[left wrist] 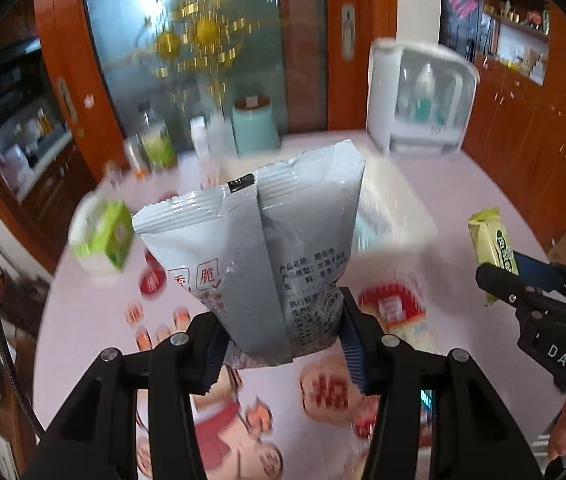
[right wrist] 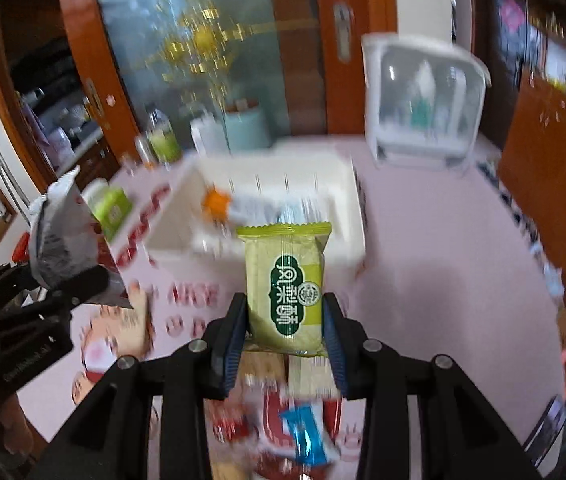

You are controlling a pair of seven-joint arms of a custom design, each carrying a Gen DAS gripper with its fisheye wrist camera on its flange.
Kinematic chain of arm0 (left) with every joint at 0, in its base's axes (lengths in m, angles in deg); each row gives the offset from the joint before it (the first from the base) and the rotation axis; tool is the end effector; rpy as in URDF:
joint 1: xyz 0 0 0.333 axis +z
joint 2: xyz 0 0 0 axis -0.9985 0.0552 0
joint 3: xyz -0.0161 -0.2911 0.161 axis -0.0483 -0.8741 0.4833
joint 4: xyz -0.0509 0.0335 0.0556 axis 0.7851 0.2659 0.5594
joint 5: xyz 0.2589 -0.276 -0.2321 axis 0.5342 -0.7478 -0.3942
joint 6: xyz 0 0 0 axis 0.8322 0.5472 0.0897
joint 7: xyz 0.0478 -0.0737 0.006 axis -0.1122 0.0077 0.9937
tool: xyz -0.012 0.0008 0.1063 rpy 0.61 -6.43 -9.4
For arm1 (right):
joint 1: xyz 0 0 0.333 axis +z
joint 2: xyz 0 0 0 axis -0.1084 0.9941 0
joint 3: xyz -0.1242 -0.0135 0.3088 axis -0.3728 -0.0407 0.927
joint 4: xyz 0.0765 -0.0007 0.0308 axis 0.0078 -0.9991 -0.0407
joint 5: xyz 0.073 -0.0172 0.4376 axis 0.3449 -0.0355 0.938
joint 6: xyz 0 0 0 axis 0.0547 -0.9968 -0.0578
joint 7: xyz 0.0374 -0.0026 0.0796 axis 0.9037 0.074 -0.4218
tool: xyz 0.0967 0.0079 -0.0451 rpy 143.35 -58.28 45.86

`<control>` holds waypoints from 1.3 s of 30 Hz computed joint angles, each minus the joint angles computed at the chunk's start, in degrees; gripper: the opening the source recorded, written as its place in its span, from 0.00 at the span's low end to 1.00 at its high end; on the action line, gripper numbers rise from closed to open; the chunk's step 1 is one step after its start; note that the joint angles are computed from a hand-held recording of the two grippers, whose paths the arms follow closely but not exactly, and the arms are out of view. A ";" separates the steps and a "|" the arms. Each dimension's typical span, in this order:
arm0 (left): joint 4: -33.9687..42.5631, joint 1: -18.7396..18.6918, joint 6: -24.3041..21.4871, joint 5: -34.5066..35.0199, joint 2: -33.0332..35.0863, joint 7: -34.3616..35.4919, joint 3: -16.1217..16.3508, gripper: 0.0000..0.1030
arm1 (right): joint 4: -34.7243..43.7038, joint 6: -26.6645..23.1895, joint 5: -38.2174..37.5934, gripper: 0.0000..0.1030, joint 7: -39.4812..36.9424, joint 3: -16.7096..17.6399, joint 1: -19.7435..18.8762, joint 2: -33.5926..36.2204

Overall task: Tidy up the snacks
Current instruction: 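Carry both packs into the white tray and open both grippers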

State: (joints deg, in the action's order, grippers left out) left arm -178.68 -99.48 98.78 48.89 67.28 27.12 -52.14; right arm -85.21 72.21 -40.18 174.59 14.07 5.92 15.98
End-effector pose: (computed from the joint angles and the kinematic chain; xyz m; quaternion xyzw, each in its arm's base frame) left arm 0.6025 -0.2933 0.4794 -0.5140 0.7802 -0.2805 0.2200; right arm 0.5483 0.2268 0.4747 -0.5972 0.7159 -0.2383 0.2722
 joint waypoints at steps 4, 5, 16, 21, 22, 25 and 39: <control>6.84 -0.95 1.04 6.10 2.75 -3.63 1.50 0.47 | 6.93 -0.62 -7.38 0.36 2.95 -0.03 -0.82 2.11; 8.01 -1.07 1.38 7.15 3.37 -4.23 1.76 0.47 | 7.54 -0.60 -8.41 0.36 3.32 -0.42 -0.67 2.04; 27.55 -2.24 -0.83 11.56 15.94 -5.53 3.68 0.47 | 25.30 -2.55 -7.37 0.36 0.78 -6.67 3.42 15.47; 36.20 -3.23 -6.47 9.30 23.48 -2.59 4.09 0.48 | 30.45 -4.00 0.22 0.37 -5.42 -8.82 4.92 21.69; 38.13 -3.43 -8.00 8.82 25.23 -1.86 4.16 0.48 | 31.71 -4.56 2.13 0.37 -6.98 -9.04 5.01 23.24; 43.40 -3.96 -12.29 7.56 29.97 1.28 4.15 0.49 | 34.10 -6.26 7.91 0.37 -11.90 -9.29 5.06 26.64; 40.73 -5.43 -12.82 9.59 29.91 0.33 6.80 0.87 | 32.46 -5.82 14.02 0.46 -17.79 -14.39 10.20 27.67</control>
